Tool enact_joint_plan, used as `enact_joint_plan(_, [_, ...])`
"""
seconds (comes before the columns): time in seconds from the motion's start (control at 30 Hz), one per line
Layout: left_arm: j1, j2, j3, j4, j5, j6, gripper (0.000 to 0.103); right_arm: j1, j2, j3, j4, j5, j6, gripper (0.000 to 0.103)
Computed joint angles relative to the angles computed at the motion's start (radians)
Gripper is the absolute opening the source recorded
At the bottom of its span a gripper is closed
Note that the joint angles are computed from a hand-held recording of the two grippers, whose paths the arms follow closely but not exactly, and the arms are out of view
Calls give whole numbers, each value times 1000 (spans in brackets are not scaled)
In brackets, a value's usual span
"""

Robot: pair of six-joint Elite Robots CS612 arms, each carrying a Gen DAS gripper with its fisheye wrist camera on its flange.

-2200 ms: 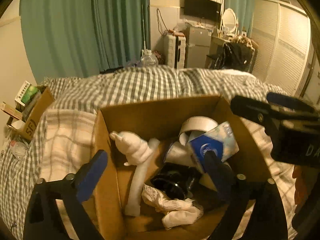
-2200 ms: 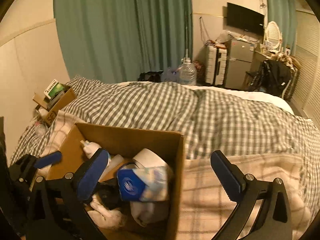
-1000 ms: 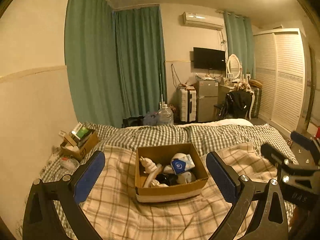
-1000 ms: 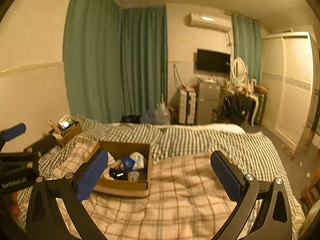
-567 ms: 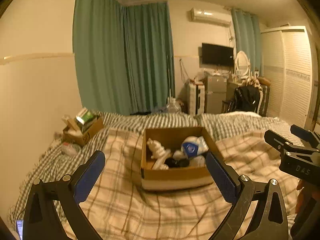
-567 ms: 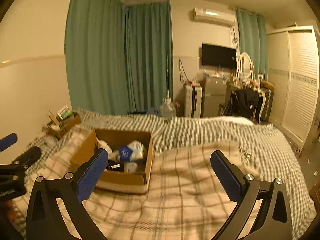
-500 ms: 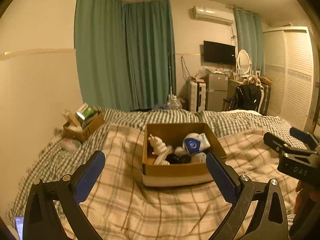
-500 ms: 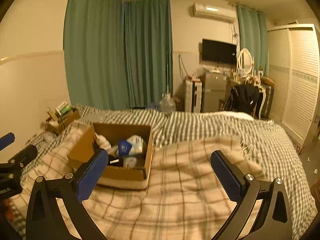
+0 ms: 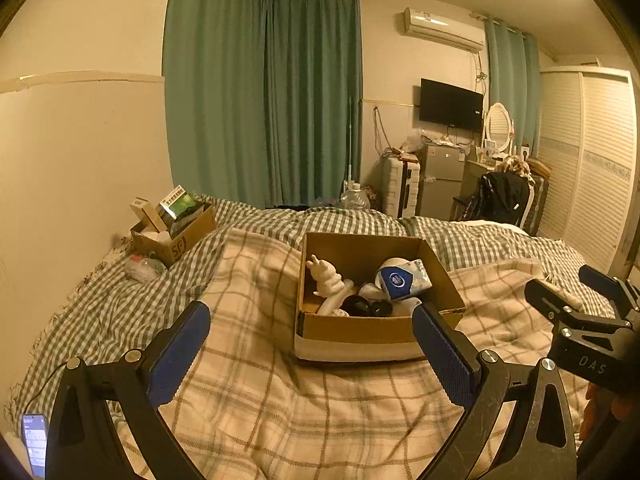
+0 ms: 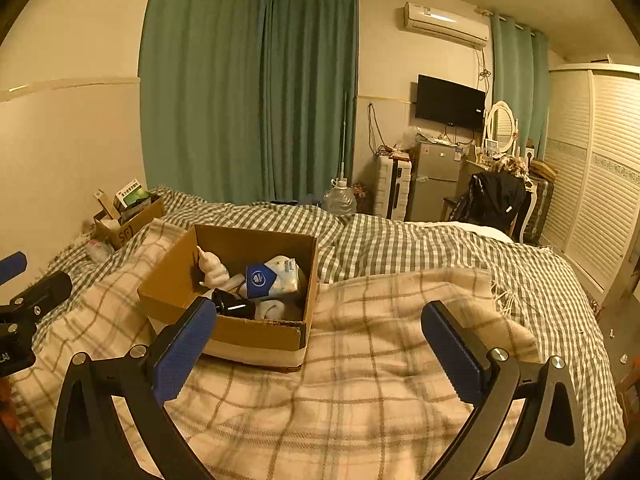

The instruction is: Organize objects

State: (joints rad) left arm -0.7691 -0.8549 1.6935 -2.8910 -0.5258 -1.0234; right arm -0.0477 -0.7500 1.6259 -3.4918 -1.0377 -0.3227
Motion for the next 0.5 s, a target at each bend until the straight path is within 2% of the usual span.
enact_joint_plan(0.5, [0, 0, -7, 26, -8, 0, 103, -4, -2, -2, -8, 13, 26, 103])
